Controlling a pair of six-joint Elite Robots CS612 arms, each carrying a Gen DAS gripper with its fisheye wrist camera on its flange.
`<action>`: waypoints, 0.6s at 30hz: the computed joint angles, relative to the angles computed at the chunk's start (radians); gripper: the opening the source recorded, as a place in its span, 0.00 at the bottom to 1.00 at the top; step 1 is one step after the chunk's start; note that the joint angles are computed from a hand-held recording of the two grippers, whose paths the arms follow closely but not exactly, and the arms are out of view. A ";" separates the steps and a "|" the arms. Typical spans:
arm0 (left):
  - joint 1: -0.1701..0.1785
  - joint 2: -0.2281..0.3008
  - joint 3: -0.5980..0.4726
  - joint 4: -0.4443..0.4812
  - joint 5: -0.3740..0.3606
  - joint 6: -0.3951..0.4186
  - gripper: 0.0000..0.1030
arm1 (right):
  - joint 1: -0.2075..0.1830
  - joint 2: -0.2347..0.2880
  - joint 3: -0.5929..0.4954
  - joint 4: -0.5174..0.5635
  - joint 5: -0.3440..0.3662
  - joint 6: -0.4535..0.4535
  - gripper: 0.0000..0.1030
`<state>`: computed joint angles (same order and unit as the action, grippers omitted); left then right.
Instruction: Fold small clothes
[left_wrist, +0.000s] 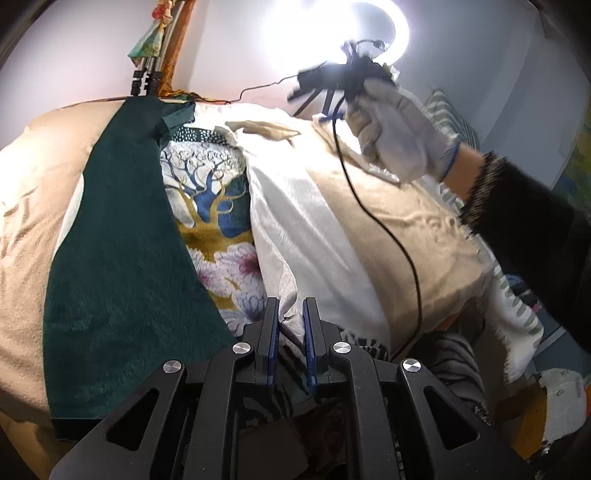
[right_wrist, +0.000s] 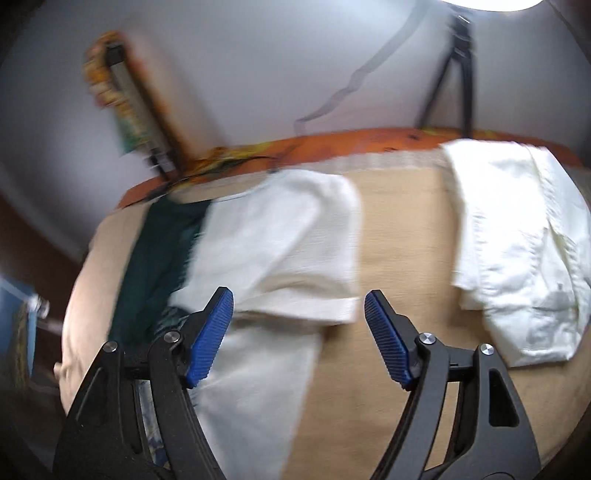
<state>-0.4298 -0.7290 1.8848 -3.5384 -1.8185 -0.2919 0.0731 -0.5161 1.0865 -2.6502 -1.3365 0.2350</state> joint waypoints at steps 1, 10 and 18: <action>0.001 0.000 -0.001 -0.006 -0.004 0.000 0.10 | -0.004 0.013 -0.018 0.020 0.007 0.017 0.74; 0.004 0.011 -0.012 0.023 -0.038 0.016 0.10 | -0.005 0.087 -0.138 0.165 0.093 0.002 0.10; 0.018 0.023 -0.021 0.041 -0.089 -0.011 0.10 | 0.030 0.131 -0.316 0.214 0.069 -0.017 0.06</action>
